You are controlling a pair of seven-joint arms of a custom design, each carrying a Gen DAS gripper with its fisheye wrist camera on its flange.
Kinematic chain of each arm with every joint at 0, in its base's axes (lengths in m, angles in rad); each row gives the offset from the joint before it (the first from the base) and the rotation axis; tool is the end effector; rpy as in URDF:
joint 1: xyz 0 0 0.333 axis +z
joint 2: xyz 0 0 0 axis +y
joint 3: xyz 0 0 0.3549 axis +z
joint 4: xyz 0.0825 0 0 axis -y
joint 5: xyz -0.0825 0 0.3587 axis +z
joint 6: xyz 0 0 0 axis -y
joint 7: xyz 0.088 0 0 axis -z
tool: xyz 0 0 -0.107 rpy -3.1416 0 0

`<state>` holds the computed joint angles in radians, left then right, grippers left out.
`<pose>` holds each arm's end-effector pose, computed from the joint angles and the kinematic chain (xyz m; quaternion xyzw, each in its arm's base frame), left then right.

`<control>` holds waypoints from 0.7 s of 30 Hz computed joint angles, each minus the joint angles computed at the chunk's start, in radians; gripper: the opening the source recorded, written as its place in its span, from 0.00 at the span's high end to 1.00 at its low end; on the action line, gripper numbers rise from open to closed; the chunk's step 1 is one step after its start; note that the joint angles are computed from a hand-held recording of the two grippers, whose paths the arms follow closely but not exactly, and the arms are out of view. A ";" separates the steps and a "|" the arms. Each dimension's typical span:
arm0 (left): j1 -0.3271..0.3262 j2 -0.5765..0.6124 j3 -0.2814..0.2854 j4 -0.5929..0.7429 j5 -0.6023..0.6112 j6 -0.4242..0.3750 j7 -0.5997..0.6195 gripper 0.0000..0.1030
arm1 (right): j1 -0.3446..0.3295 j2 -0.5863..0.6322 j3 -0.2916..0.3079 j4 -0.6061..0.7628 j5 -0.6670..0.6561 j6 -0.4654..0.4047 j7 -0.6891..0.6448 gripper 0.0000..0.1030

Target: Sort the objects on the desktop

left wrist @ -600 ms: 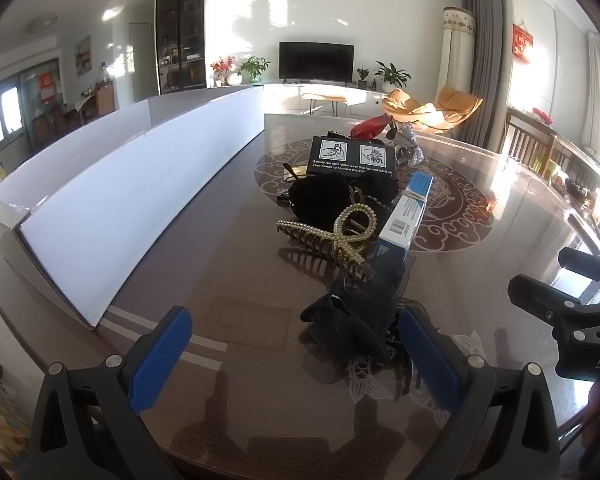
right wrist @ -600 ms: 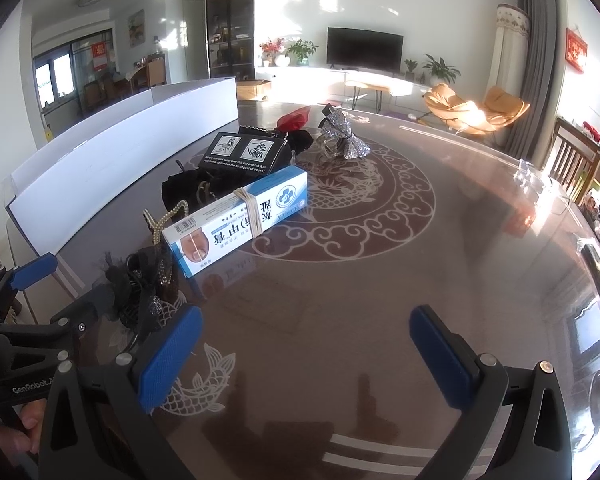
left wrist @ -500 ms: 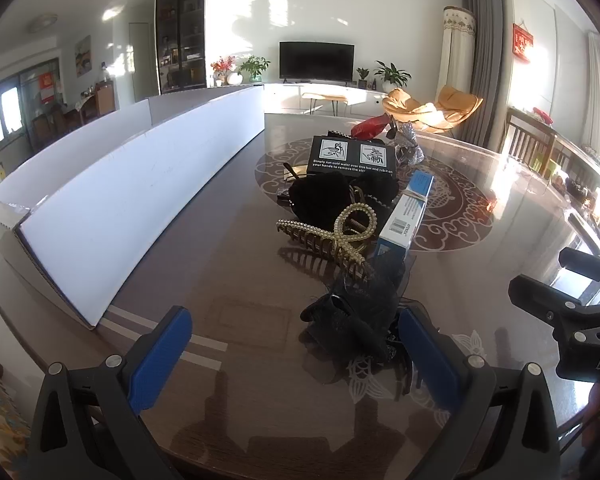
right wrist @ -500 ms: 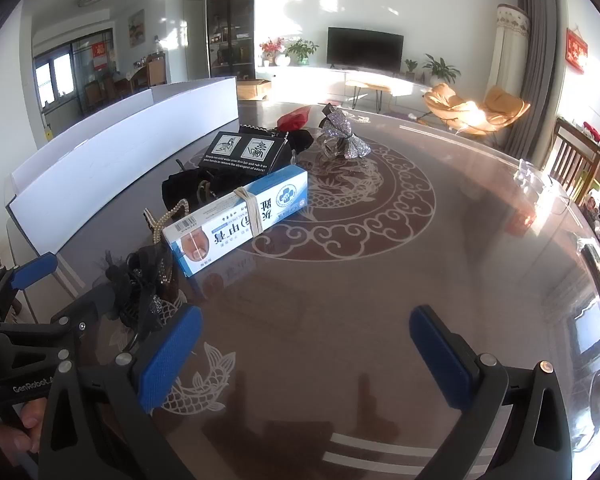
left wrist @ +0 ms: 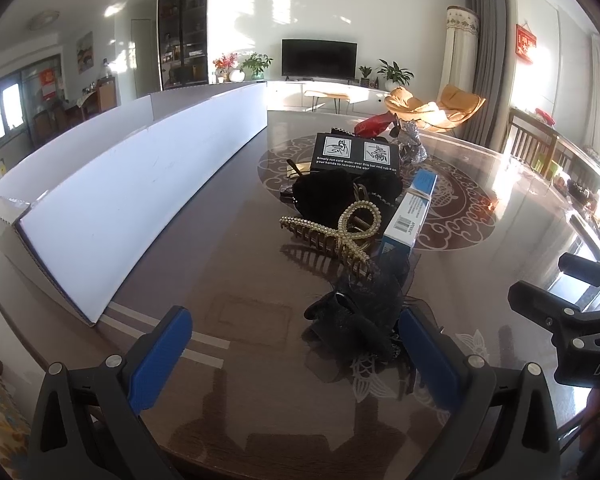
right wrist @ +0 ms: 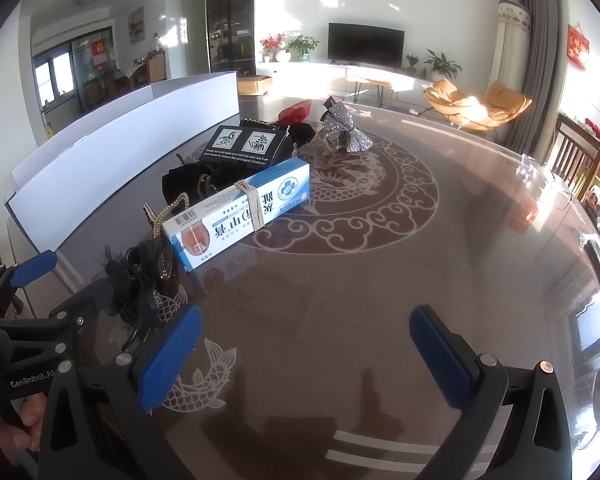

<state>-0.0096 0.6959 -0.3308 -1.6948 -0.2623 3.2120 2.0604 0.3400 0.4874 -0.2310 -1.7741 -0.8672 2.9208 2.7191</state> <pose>0.7131 -0.1653 0.3501 -0.5050 0.7556 -0.3545 0.2199 0.6748 0.1471 0.3975 -0.5902 0.7088 -0.3046 0.2377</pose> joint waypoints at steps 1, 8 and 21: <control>-0.001 0.000 0.002 0.000 0.000 -0.001 -0.001 0.00 | 0.000 0.000 0.000 0.000 0.000 0.001 -0.001 0.00; -0.011 -0.001 0.014 0.000 0.006 -0.007 0.000 0.00 | -0.007 0.007 0.011 0.007 0.024 0.001 -0.029 0.00; -0.012 -0.004 0.015 -0.002 0.006 -0.014 0.005 0.00 | -0.009 0.014 0.013 0.007 0.077 0.004 -0.074 0.00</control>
<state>-0.0215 0.6918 -0.3154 -1.6968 -0.2565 3.1981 2.0655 0.3314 0.5011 -0.2176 -1.7667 -0.7900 2.9244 2.6447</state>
